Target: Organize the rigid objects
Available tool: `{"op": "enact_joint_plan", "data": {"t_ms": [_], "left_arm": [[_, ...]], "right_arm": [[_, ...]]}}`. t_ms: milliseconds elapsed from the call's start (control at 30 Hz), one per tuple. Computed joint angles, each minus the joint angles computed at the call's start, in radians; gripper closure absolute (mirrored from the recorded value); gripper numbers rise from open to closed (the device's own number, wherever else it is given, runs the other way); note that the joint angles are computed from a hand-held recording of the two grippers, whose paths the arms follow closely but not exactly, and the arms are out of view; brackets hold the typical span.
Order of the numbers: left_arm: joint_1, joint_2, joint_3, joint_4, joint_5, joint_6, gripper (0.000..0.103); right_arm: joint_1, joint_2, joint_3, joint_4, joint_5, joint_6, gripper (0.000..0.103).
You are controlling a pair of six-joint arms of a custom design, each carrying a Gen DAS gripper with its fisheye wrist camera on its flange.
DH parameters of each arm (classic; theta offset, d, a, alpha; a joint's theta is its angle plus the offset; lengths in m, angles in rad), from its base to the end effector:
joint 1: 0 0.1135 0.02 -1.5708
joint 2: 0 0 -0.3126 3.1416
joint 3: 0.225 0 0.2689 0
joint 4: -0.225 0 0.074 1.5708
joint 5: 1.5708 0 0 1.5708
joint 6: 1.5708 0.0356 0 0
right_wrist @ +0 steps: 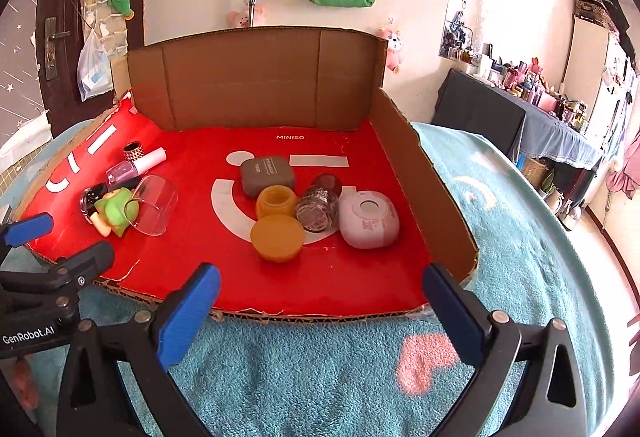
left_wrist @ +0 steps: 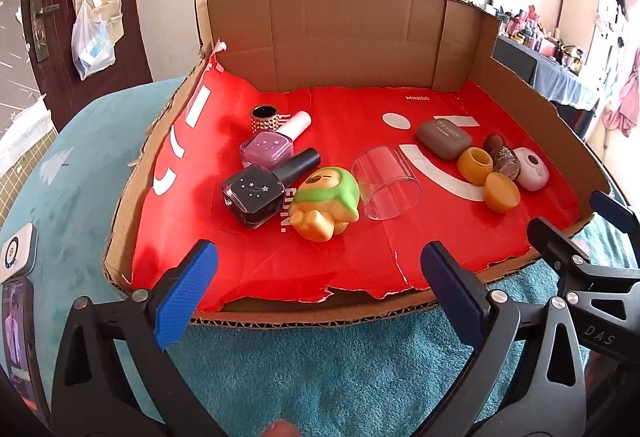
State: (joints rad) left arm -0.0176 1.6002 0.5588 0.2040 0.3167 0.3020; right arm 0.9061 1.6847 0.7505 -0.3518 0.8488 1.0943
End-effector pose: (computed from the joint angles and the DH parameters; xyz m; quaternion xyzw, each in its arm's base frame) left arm 0.2853 -0.0161 0.1499 0.2025 0.9011 -0.0955 0.3713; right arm 0.1981 0.2094 0.1554 0.1429 0.8926 -0.1113 0.4129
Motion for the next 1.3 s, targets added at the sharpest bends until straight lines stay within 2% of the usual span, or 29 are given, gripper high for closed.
{"op": "enact_joint_plan", "data": {"t_ms": [300, 500, 700, 967, 1300], "left_arm": [[0.014, 0.014, 0.014, -0.025, 0.026, 0.000, 0.000], [0.012, 0.019, 0.016, -0.019, 0.011, -0.002, 0.000], [0.020, -0.053, -0.020, 0.005, -0.008, 0.008, 0.000], [0.073, -0.115, -0.048, -0.082, 0.061, 0.071, 0.000], [0.116, -0.123, -0.075, -0.183, 0.112, 0.140, 0.000]], "right_arm": [[0.000, 0.001, 0.001, -0.003, 0.001, 0.001, 0.000], [0.000, 0.003, 0.002, -0.003, 0.000, 0.002, 0.000], [0.020, -0.012, 0.002, -0.027, 0.005, 0.025, 0.000], [0.123, -0.096, -0.011, -0.119, 0.050, 0.136, 0.000], [0.183, -0.094, -0.045, -0.141, -0.044, 0.235, 0.000]]}}
